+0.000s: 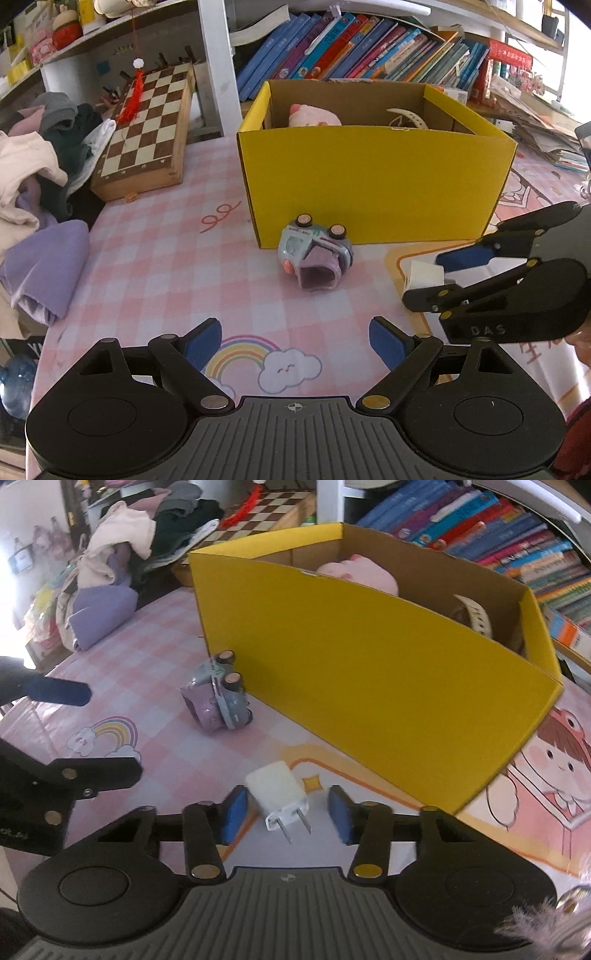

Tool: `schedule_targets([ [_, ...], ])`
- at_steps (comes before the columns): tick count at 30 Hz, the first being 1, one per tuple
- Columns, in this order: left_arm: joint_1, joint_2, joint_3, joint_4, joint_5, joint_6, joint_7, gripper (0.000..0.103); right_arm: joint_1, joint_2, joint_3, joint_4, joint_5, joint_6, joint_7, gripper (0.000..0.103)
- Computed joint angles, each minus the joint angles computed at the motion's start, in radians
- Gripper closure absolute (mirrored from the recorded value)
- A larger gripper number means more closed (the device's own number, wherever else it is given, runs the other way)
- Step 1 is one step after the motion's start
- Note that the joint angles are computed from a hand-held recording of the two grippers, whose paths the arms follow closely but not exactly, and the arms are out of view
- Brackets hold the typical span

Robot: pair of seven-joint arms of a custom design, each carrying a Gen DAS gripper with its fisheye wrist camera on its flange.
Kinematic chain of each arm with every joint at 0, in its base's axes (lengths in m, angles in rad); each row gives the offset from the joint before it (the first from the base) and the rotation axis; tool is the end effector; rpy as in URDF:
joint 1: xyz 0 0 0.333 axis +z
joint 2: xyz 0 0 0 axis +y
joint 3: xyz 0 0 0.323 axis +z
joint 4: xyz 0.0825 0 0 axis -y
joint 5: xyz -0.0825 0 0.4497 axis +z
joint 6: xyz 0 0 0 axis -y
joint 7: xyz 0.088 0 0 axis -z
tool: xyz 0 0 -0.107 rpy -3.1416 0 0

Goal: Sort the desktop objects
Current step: 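Grasp the white plug with the right tool while the left tool grasps the toy truck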

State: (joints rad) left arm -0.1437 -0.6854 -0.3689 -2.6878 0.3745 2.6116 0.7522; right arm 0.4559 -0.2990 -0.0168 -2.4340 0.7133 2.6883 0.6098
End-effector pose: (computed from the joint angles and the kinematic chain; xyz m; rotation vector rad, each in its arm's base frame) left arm 0.3828 -0.2203 0.4631 -1.8067 1.7307 -0.5908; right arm 0.4930 0.2081 0.4436 -2.2884 0.8791 -0.2696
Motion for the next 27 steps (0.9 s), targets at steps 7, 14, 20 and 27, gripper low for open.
schedule_targets([
  [7,0.031,0.074,0.005,0.038,0.019,0.06,0.007,0.014,-0.014,-0.003,-0.004,0.003,-0.001,-0.014,0.001,0.074],
  [14,0.082,0.168,-0.006,0.086,0.066,0.125,-0.016,0.014,-0.022,-0.03,-0.014,-0.016,-0.018,-0.007,-0.002,0.074],
  [20,0.124,0.239,-0.019,0.127,0.132,0.168,-0.055,0.015,-0.022,-0.053,-0.025,-0.034,-0.034,0.006,-0.01,0.074],
  [27,0.12,0.29,0.003,0.155,0.168,0.178,-0.081,0.025,-0.029,-0.069,-0.032,-0.047,-0.063,0.012,0.022,0.074],
])
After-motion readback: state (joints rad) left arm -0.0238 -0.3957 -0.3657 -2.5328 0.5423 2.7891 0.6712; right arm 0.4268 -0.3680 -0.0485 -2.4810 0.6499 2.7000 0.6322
